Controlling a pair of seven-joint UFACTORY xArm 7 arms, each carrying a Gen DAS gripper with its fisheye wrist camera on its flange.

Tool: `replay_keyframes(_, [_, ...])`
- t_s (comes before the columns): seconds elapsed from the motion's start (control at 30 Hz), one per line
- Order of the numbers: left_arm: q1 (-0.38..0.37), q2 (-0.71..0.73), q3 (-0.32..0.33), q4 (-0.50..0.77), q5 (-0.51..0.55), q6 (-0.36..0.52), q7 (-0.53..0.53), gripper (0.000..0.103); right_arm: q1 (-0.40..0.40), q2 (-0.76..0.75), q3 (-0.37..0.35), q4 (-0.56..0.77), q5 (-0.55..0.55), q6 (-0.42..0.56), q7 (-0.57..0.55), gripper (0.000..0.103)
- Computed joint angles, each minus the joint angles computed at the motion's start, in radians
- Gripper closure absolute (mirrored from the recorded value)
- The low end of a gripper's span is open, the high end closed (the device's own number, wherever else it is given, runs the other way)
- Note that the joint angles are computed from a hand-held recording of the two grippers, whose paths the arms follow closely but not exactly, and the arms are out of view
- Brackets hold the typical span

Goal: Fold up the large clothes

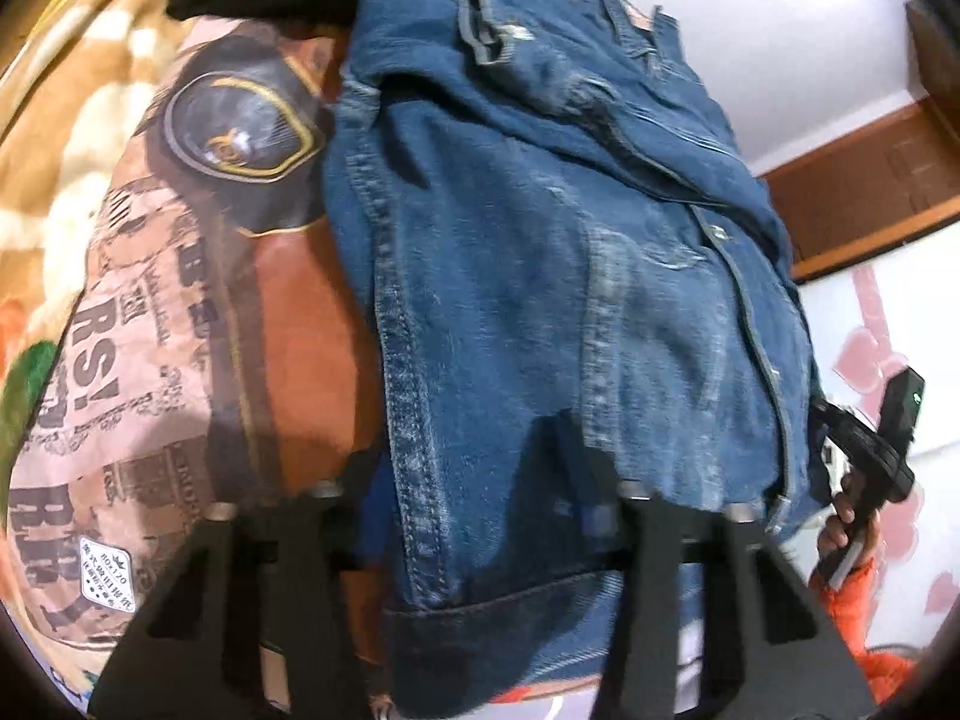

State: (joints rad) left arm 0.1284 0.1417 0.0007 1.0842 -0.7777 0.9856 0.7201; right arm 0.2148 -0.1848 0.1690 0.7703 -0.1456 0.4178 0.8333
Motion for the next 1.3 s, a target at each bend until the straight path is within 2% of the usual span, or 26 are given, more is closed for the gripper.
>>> replay_keyframes(0.03, [-0.004,-0.007,-0.002,-0.002,0.007,-0.007,0.001,0.071,0.005,0.002,-0.003,0.003,0.011,0.005,-0.009,0.091])
replay_keyframes(0.17, [-0.017,-0.007,-0.006,0.019,0.024,-0.03,-0.027,0.091,0.036,-0.005,-0.032,0.013,0.114,-0.009,-0.108,0.095])
replay_keyframes(0.27, [-0.005,-0.001,-0.006,0.063,-0.031,0.002,-0.034,0.093,0.066,-0.01,-0.061,0.031,0.231,-0.024,-0.225,0.095])
replay_keyframes(0.5, [-0.011,-0.004,-0.02,0.196,-0.157,0.012,0.024,0.093,0.071,0.02,-0.083,0.147,0.342,-0.04,-0.415,0.096])
replay_keyframes(0.63, [-0.02,0.017,-0.031,0.276,-0.193,-0.028,0.057,0.093,0.048,0.087,-0.079,0.253,0.346,-0.044,-0.475,0.096])
replay_keyframes(0.7, [-0.02,0.065,-0.039,0.366,-0.216,-0.054,0.033,0.093,0.026,0.122,-0.074,0.309,0.303,-0.061,-0.464,0.096])
replay_keyframes(0.77, [-0.012,0.114,-0.049,0.442,-0.235,-0.098,0.018,0.093,0.01,0.167,-0.08,0.371,0.316,-0.074,-0.483,0.096])
replay_keyframes(0.93, [-0.014,0.275,-0.079,0.632,-0.151,-0.231,-0.093,0.093,-0.02,0.318,-0.11,0.547,0.153,-0.074,-0.348,0.096])
replay_keyframes(1.03, [-0.036,0.411,-0.075,0.768,-0.039,-0.26,-0.216,0.093,-0.044,0.407,-0.124,0.633,0.154,-0.06,-0.318,0.097])
replay_keyframes(1.1, [-0.033,0.489,-0.078,0.845,0.013,-0.232,-0.286,0.093,-0.06,0.472,-0.129,0.686,0.171,-0.036,-0.302,0.097])
replay_keyframes(1.23, [-0.032,0.719,-0.085,1.105,0.13,-0.084,-0.461,0.093,-0.114,0.57,-0.094,0.742,0.27,0.006,-0.344,0.097])
replay_keyframes(1.3, [-0.031,0.759,-0.096,1.138,0.175,-0.057,-0.492,0.092,-0.121,0.594,-0.088,0.745,0.293,0.041,-0.353,0.097])
